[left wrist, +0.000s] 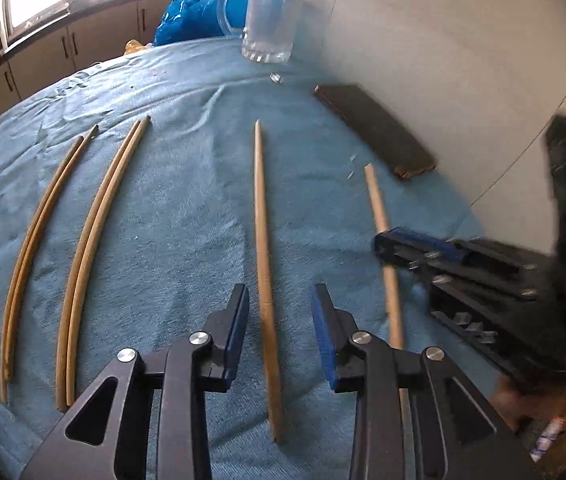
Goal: Organize utensils
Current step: 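Close left gripper on one chopstick while right gripper closes on another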
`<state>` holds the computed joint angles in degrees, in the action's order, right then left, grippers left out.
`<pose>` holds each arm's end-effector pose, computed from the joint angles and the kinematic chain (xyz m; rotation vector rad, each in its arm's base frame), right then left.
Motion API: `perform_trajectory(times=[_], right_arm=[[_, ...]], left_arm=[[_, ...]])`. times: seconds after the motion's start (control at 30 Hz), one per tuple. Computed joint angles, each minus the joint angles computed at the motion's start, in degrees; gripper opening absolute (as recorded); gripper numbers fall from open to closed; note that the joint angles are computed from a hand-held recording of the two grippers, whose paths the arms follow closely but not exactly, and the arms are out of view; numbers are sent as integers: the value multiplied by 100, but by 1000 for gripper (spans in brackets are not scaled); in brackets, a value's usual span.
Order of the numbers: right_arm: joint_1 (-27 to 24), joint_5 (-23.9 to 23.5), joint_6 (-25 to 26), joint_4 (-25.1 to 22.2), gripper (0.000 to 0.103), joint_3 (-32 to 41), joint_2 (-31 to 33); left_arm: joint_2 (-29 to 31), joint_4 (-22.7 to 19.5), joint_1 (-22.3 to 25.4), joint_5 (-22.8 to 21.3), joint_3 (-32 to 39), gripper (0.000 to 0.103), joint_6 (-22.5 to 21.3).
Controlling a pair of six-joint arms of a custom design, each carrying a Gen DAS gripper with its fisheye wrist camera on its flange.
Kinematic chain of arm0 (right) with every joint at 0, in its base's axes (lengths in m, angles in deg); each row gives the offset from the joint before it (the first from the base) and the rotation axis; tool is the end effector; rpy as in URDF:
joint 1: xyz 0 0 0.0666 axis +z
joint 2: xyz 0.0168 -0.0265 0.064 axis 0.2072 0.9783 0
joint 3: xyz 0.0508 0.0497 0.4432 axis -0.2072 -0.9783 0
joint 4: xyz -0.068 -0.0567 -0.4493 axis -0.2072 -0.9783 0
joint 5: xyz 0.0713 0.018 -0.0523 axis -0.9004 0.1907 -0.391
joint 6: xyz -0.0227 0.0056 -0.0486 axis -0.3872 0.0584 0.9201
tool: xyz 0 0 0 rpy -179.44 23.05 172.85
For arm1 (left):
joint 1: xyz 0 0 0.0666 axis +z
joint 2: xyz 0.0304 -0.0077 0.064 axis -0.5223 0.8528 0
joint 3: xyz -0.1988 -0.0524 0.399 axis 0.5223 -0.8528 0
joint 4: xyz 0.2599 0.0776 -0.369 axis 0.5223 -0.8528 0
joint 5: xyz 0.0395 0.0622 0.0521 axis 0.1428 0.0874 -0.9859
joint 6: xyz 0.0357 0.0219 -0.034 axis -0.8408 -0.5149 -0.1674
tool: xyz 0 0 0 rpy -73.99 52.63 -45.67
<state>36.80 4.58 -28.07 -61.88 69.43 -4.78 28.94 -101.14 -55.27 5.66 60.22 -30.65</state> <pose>0.4592 0.2098 0.3112 -0.0035 2.5437 0.2668 0.4673 -0.2103 0.3007 0.4519 2.6085 -0.3053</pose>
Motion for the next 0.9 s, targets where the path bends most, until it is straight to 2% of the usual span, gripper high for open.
perform_trajectory(times=[0.03, 0.07, 0.3, 0.5, 0.57, 0.63, 0.7, 0.73, 0.8, 0.9], right_arm=[[-24, -53, -31, -9, 14, -13, -14], [-41, -99, -65, -23, 14, -18, -23], [-238, -711, -321, -374, 12, 40, -53], [-259, -1119, -194, -1072, 12, 85, -164], [-264, -1200, -136, -1329, 12, 139, -161], [-294, -1285, -99, -1654, 14, 278, -95], [-303, -1210, -55, -1945, 24, 461, 11], [-298, -1154, -5, -2027, 31, 526, 54], [-282, -961, 155, -2290, 33, 762, 247], [-315, -911, 202, -2535, 33, 981, 467]], left_arm=[[50, -21, -32, -172, 25, 7, 18], [51, -16, -59, -365, 25, 7, 60], [-296, -690, 97, 55, -167, 6, 351], [-878, -1490, 34, 172, -537, 7, 133], [-1007, -1603, 48, 290, -586, 7, 32], [-1109, -1532, 18, 115, -598, 7, -79], [-1118, -1331, -5, -132, -548, 7, -65], [-1069, -1292, 27, -101, -491, 11, -76], [-799, -1233, 58, -31, -289, 20, -54], [-403, -1163, 14, -226, -16, 20, 59]])
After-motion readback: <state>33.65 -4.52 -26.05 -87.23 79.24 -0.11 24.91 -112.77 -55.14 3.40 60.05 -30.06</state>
